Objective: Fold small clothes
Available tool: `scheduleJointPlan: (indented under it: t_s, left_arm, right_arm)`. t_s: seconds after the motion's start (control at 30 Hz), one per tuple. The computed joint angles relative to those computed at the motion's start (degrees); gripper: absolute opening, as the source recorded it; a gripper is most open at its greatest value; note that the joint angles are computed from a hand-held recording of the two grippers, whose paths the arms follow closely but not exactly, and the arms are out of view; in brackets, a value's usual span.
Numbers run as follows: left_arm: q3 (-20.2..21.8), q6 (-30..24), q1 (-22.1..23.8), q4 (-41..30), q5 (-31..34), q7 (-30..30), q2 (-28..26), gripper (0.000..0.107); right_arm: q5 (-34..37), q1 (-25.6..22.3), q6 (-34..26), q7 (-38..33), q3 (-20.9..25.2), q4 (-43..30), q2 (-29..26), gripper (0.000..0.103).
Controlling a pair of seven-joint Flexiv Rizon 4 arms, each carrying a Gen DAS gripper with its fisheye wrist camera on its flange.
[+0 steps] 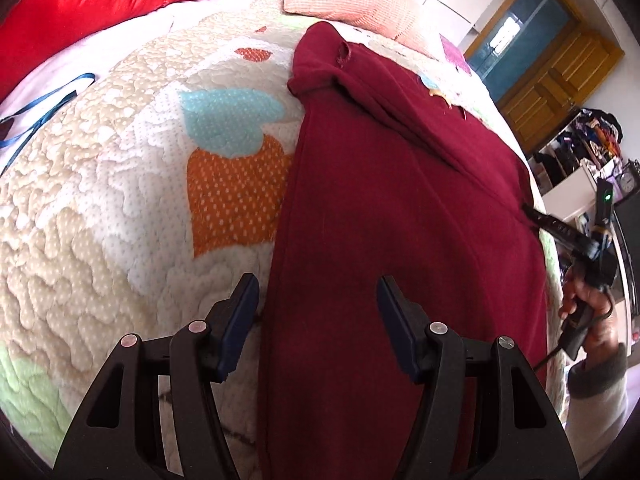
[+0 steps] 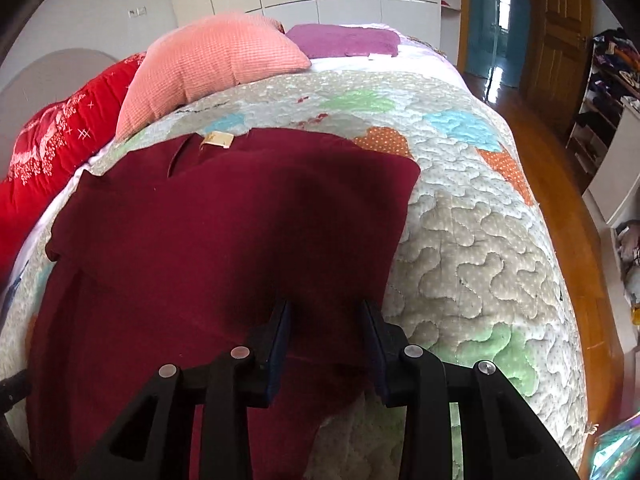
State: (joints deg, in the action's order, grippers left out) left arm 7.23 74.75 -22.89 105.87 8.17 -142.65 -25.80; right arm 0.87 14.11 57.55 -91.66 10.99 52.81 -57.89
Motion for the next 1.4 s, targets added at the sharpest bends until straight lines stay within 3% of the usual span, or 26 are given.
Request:
scheduleJointPlan:
  t_s: [0.07, 0.13, 0.23, 0.33, 0.47, 0.5, 0.6, 0.63, 0.73, 0.8, 0.93, 1.0, 1.07, 1.17, 1.2, 1.23, 1.4]
  left_arm:
    - [1.3, -0.6, -1.4, 0.5, 1.4, -1.5, 0.7, 0.061]
    - [2.6, -2.2, -2.7, 0.4, 3.4, -3.4, 1.3, 0.061]
    - [2.9, -4.2, -3.4, 0.3, 6.1, -5.7, 1.9, 0.061]
    - [2.4, -4.9, -3.1, 0.2, 8.0, -7.3, 2.1, 0.061]
    - [1.5, -6.3, -3.0, 0.3, 10.0, -9.0, 2.9, 0.061]
    - [1.2, -6.4, -2.8, 0.4, 10.4, -9.3, 3.1, 0.061]
    - [0.6, -6.6, -2.4, 0.9, 11.1, -10.2, 3.7, 0.061]
    - [0.3, -6.6, -2.2, 1.0, 11.2, -10.4, 3.8, 0.061]
    - [-0.4, -6.4, -1.8, 2.0, 11.3, -10.8, 4.7, 0.061]
    - [-1.4, -5.3, -1.0, 3.7, 10.6, -10.1, 5.7, 0.061]
    - [-3.6, -1.0, 1.1, 7.2, 6.7, -8.2, 6.5, 0.061]
    - [-3.4, -0.5, 0.6, 7.4, 6.1, -7.7, 6.5, 0.061]
    - [-3.6, 0.0, 0.4, 7.7, 5.6, -6.6, 6.7, 0.061]
    - [-4.6, 0.8, 0.6, 8.9, 3.7, -4.2, 6.9, 0.061]
    - [-4.7, 0.8, 0.5, 9.2, 3.2, -3.8, 6.9, 0.062]
    - [-4.9, 0.9, 0.4, 9.5, 2.7, -3.3, 6.8, 0.062]
    - [-4.3, 1.9, -1.1, 10.1, 2.1, -3.7, 6.4, 0.070]
  right_arm:
    - [2.7, -1.9, 2.4, -2.1, 2.8, 4.3, 3.1, 0.037]
    - [6.5, -5.2, 2.8, -6.6, 7.4, 9.0, 6.6, 0.048]
    - [11.3, -8.4, 2.2, -11.9, 10.8, 16.4, 11.5, 0.049]
    - [13.7, -8.4, 2.2, -13.4, 10.1, 21.5, 14.1, 0.049]
    - [17.3, -8.6, 2.2, -12.6, 10.3, 23.0, 13.3, 0.049]
    - [18.2, -8.8, 3.5, -14.0, 11.0, 23.4, 13.2, 0.047]
    - [18.6, -7.5, 7.7, -16.2, 11.0, 24.9, 13.1, 0.014]
    - [18.6, -7.6, 8.3, -16.4, 11.2, 24.9, 13.1, 0.009]
    - [16.9, -6.8, 11.0, -16.6, 10.1, 27.1, 14.5, 0.007]
    - [13.2, -4.3, 13.6, -13.6, 5.7, 29.3, 15.9, 0.006]
    - [8.8, -3.5, 12.6, -8.3, 4.2, 29.0, 15.1, 0.006]
    - [8.9, -5.6, 12.2, -9.1, 6.8, 29.1, 15.1, 0.006]
    - [12.9, -10.5, 10.0, -11.8, 12.7, 28.4, 15.5, 0.006]
    - [22.1, -19.3, 2.4, -19.6, 21.6, 28.4, 17.2, 0.020]
    - [24.6, -21.4, 0.6, -21.9, 23.2, 29.7, 18.4, 0.036]
    - [26.3, -22.6, -0.4, -23.6, 23.7, 31.2, 19.6, 0.044]
    - [30.8, -24.7, -7.7, -29.2, 23.0, 37.5, 24.6, 0.044]
